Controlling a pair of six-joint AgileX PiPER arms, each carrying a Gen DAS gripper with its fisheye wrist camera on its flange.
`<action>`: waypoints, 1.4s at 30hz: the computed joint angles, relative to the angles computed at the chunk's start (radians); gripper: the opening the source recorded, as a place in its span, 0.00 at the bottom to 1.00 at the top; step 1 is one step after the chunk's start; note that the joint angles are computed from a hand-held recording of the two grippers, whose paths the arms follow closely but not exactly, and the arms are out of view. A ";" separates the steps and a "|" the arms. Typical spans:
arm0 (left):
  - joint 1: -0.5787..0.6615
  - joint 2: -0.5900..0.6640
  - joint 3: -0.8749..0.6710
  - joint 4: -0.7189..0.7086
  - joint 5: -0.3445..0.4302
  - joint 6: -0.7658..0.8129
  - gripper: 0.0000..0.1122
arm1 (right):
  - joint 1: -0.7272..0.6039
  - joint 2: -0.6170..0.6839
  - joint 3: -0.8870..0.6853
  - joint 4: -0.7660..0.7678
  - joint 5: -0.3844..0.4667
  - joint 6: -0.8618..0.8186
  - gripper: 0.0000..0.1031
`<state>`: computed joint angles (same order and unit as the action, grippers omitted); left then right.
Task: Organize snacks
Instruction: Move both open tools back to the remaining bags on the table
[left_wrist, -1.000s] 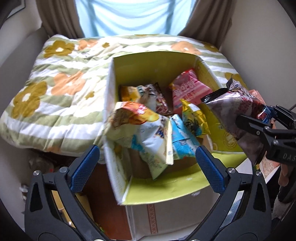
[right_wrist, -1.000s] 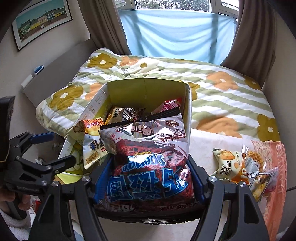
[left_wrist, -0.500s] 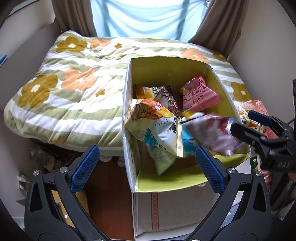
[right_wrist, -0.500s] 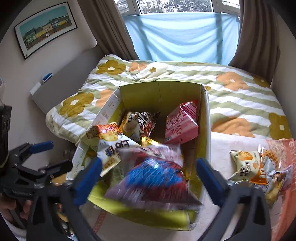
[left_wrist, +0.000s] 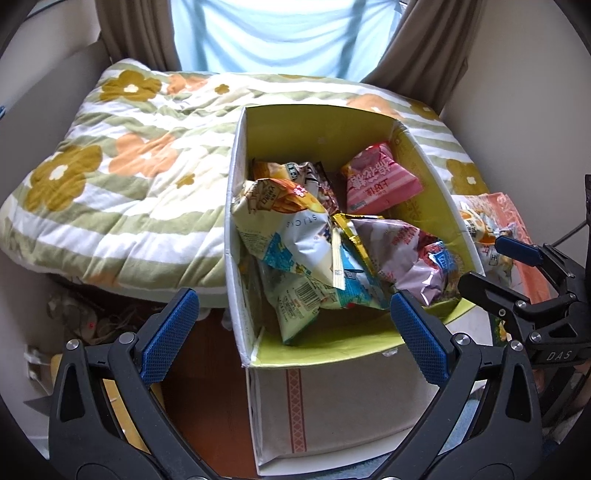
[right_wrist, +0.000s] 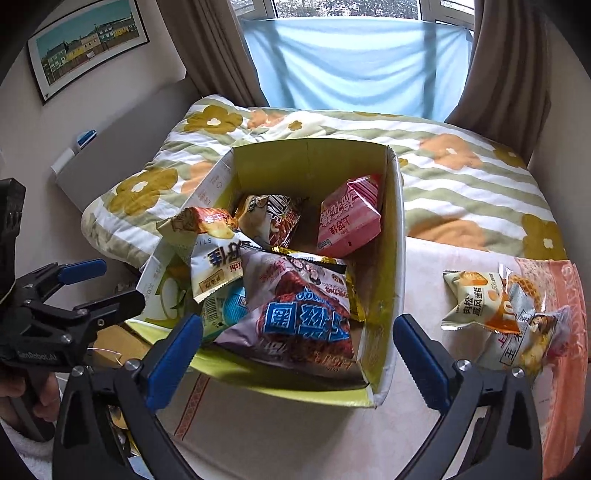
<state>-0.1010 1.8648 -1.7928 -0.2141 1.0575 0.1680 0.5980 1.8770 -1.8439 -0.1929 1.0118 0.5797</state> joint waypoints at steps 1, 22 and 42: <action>0.002 -0.003 0.006 -0.006 -0.002 0.005 0.91 | 0.003 -0.001 -0.002 -0.006 0.004 0.009 0.99; -0.188 -0.105 0.040 0.020 -0.088 -0.093 0.91 | -0.108 -0.412 0.352 -0.189 -0.020 0.161 0.99; -0.831 0.180 -0.165 0.412 -0.051 -0.907 0.91 | -0.994 -0.641 0.662 0.494 0.030 -0.931 0.99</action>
